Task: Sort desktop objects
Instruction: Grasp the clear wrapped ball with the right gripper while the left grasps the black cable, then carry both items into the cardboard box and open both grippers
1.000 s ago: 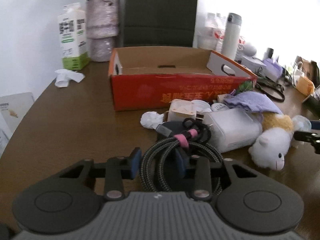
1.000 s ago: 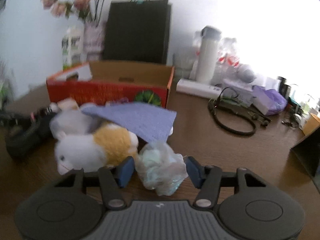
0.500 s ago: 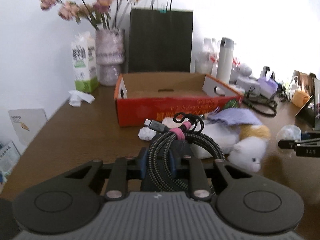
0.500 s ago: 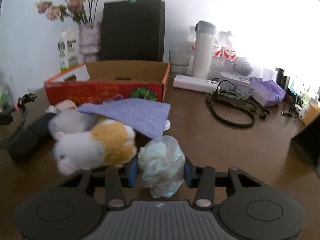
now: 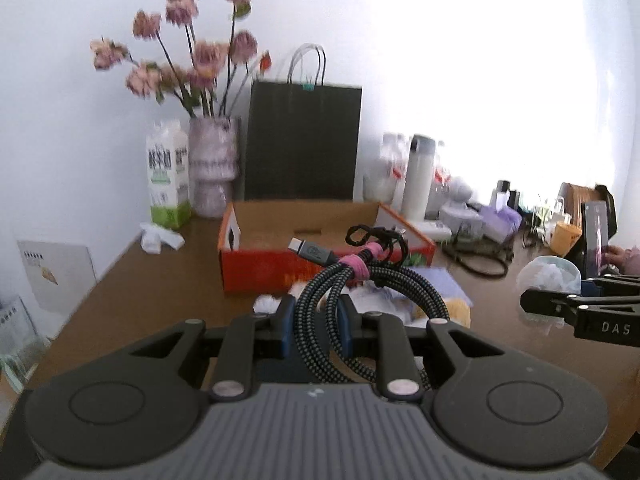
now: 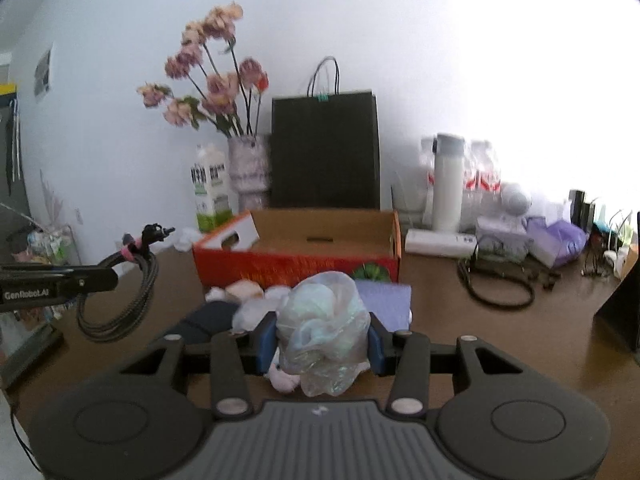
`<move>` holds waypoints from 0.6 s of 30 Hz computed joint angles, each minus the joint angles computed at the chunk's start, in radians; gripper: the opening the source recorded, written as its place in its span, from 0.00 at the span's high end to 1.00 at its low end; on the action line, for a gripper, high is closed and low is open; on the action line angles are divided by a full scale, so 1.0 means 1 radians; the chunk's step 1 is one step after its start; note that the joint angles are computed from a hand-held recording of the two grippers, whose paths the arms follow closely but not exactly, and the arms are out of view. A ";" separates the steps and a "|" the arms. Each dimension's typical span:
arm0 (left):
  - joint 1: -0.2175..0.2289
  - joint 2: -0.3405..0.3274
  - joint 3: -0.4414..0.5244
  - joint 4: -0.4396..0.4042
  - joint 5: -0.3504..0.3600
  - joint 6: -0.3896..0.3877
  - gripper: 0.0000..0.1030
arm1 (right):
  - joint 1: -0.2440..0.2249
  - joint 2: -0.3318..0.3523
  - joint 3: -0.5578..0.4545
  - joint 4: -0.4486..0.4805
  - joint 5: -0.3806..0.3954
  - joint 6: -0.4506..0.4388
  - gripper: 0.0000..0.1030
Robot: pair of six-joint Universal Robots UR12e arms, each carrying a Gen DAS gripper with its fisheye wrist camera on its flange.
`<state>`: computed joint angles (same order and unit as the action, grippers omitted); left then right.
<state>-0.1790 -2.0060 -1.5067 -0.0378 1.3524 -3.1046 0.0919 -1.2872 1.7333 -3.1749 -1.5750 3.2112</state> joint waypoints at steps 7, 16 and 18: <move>-0.002 -0.027 0.045 -0.017 0.016 -0.051 0.78 | 0.002 0.030 -0.052 0.008 -0.003 0.022 0.57; -0.009 -0.216 0.392 -0.239 0.041 -0.076 0.78 | -0.038 0.179 -0.309 0.129 0.072 0.019 0.57; -0.008 -0.276 0.511 -0.336 0.030 -0.076 0.78 | -0.049 0.227 -0.404 0.220 0.082 0.037 0.57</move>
<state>-0.1870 -2.2819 -0.9954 -0.3739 1.3820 -3.1805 0.0433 -1.0600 1.3292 -2.9549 -1.4932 3.2480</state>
